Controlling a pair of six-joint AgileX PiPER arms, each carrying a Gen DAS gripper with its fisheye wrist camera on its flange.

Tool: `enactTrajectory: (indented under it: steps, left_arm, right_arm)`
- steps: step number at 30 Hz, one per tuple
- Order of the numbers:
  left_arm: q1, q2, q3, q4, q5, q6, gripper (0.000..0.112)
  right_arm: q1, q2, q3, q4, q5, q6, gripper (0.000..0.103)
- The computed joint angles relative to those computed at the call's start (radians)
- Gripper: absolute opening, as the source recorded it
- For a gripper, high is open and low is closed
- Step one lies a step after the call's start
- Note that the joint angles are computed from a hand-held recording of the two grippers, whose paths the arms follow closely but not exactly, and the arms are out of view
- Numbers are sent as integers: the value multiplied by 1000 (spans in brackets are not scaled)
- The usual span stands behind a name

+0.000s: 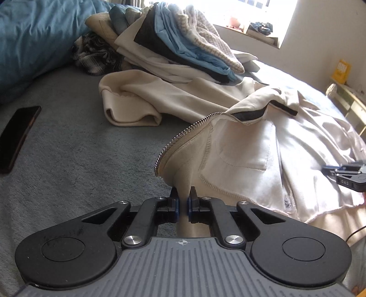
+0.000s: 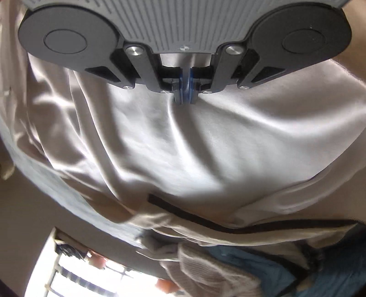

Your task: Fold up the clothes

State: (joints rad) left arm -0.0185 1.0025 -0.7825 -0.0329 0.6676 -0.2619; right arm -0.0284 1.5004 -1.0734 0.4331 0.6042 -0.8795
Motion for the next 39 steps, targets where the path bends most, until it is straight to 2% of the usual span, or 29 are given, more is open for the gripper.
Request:
enactTrajectory:
  steps: [4, 6, 10, 13, 17, 19, 22, 27, 30, 33, 34, 35, 37, 39]
  left_arm:
    - [69, -4, 19, -151, -15, 155, 5]
    - [100, -15, 31, -236, -25, 245, 5]
    - [155, -57, 47, -446, -21, 487, 5]
    - [189, -68, 38, -594, 22, 654, 6]
    - [189, -62, 11, -747, 69, 840, 6]
    - [181, -48, -7, -820, 97, 930, 6]
    - [151, -12, -31, -907, 131, 1034, 6]
    - [91, 71, -63, -1002, 182, 1139, 6]
    - [42, 110, -66, -1023, 179, 1160, 6]
    - [23, 129, -60, -1044, 191, 1172, 6]
    - [18, 135, -58, -1051, 196, 1176, 6]
    - [15, 142, -58, -1052, 201, 1178, 6]
    - [10, 158, -60, -1053, 214, 1179, 6]
    - [6, 171, -63, -1053, 230, 1172, 6]
  right_arm:
    - [-13, -24, -32, -35, 59, 158, 5]
    - [-27, -31, -48, 45, 109, 148, 12]
    - [-75, 44, -160, 263, 281, 164, 30]
    - [-92, 183, -322, 358, 360, 287, 41]
    - [-138, 414, -558, 499, 384, 515, 60]
    - [-158, 528, -673, 536, 402, 669, 61]
    - [-170, 641, -770, 592, 383, 781, 63]
    - [-147, 714, -835, 652, 315, 774, 63]
    - [-125, 758, -906, 626, 310, 776, 63]
    - [-106, 776, -946, 588, 300, 755, 59]
    - [-102, 776, -954, 576, 298, 741, 52]
    - [-99, 777, -962, 563, 297, 726, 38]
    - [-96, 781, -984, 537, 292, 709, 19]
    - [-102, 777, -983, 544, 275, 673, 12]
